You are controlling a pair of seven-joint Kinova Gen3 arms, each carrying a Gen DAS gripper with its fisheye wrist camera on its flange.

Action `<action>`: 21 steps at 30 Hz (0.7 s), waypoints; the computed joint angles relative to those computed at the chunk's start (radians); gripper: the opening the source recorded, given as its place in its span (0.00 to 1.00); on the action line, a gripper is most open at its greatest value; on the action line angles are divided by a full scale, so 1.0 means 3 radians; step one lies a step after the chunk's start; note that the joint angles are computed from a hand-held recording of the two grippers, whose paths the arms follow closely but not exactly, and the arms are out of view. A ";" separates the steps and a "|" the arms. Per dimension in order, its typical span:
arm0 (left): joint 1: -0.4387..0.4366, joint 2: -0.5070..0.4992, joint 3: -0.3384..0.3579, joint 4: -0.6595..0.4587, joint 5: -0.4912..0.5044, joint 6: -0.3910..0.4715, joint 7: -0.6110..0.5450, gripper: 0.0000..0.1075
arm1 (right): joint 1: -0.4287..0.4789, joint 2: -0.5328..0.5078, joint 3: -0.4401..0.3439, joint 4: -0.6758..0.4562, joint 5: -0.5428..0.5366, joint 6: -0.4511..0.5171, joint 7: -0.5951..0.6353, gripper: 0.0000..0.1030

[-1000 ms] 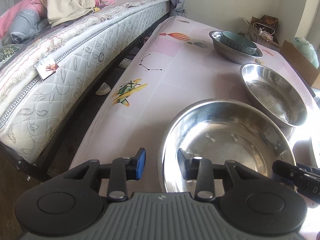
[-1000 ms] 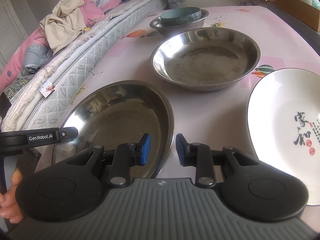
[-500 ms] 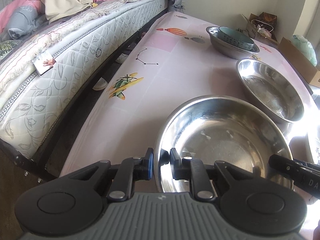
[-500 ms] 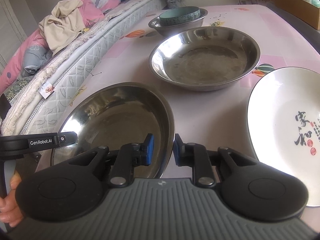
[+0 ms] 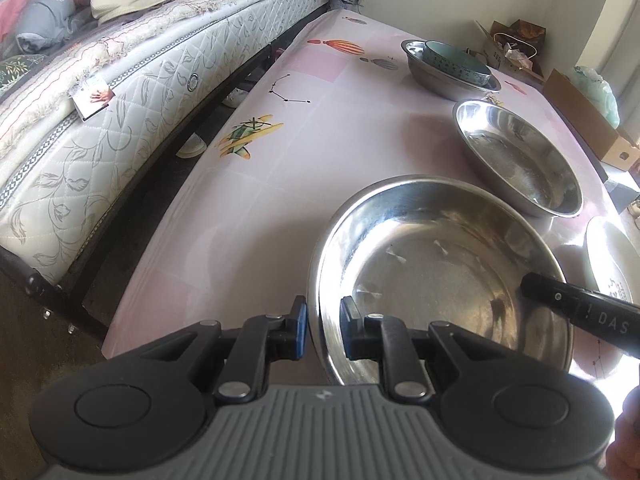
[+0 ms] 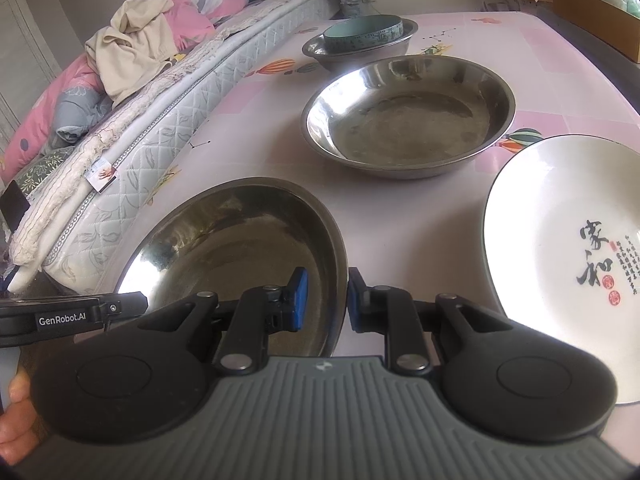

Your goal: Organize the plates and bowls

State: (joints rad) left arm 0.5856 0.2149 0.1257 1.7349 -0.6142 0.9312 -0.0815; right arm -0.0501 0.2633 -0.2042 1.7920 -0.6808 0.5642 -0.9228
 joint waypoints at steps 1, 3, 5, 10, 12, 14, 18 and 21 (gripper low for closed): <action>0.0005 -0.0014 0.0004 0.0009 0.0002 -0.0002 0.0003 0.17 | 0.0001 -0.0005 0.0000 0.0007 0.0000 -0.0004 0.0007 0.19; 0.0009 -0.0032 0.0012 0.0027 -0.0009 -0.0011 0.0005 0.17 | 0.0010 -0.0007 -0.0001 0.0019 -0.0006 -0.0002 0.0027 0.19; -0.0002 -0.0029 0.0016 0.0026 -0.0008 -0.0018 -0.0013 0.18 | 0.0017 0.0003 0.0002 0.0018 -0.0014 0.0013 0.0034 0.19; -0.0038 0.0045 -0.0007 -0.0029 0.0010 -0.0018 -0.0087 0.18 | 0.0034 0.0020 -0.0007 0.0011 -0.0056 0.0012 0.0072 0.19; -0.0040 0.0094 -0.0028 -0.0058 0.0011 -0.0010 -0.0119 0.18 | 0.0026 0.0032 -0.0003 0.0000 -0.0052 0.0014 0.0056 0.19; -0.0013 0.0122 -0.0057 -0.0067 -0.0035 -0.0012 -0.0095 0.18 | 0.0016 0.0041 -0.0006 -0.0003 -0.0045 0.0003 0.0045 0.19; 0.0058 0.0212 -0.0096 -0.0153 -0.0121 0.0098 -0.0067 0.22 | 0.0017 0.0072 -0.0034 -0.0001 -0.0066 -0.0034 0.0055 0.19; 0.0106 0.0256 -0.0117 -0.0211 -0.0159 0.0188 -0.0045 0.22 | -0.0007 0.0078 -0.0050 0.0016 -0.0047 -0.0092 0.0042 0.20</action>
State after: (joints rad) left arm 0.6175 0.2918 0.0905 1.6714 -0.6619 0.9876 -0.0949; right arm -0.0520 0.2866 -0.2192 1.7967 -0.6950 0.5367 -0.9102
